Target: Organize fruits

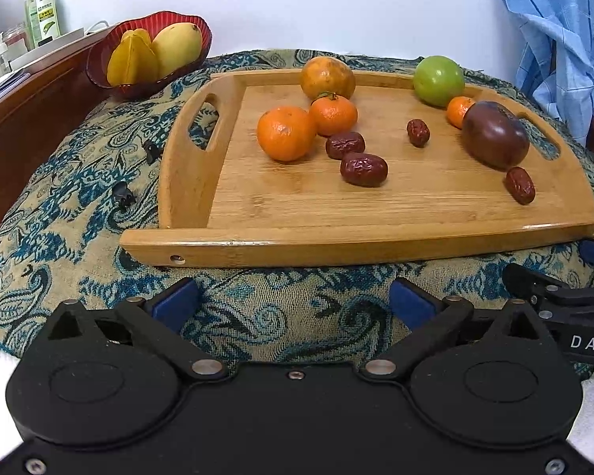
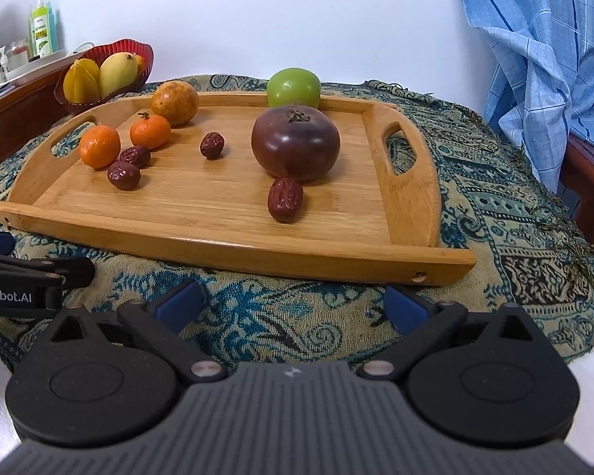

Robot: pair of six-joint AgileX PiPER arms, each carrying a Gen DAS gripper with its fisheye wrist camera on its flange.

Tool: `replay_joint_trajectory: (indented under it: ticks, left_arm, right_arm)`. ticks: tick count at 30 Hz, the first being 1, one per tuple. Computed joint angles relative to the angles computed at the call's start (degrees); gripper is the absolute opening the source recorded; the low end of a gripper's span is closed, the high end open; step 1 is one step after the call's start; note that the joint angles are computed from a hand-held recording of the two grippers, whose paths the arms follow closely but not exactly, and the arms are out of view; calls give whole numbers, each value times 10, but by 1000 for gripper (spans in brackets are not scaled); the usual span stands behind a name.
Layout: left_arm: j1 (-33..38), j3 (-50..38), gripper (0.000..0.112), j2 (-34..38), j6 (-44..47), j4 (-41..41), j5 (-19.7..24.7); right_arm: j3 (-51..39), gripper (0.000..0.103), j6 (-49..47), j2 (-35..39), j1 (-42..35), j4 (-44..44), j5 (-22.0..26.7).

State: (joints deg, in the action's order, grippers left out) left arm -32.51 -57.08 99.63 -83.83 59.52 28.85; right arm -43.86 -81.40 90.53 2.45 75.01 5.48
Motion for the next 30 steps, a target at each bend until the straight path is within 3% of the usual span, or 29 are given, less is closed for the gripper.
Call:
replay_joint_trajectory:
  ticks: [15,26,30]
  left_arm:
    - [5,-1,103,2,-2,-4,-4]
    - [4,4,103,3,-23,17,-6]
    - [4,-6,103,5,4,-11,1]
  right_arm:
    - [-9,103,113,4,-1,-111,7]
    - [-8,103,101,5,-2,-98,9]
    - [-11,103,157,7,1,-152,6]
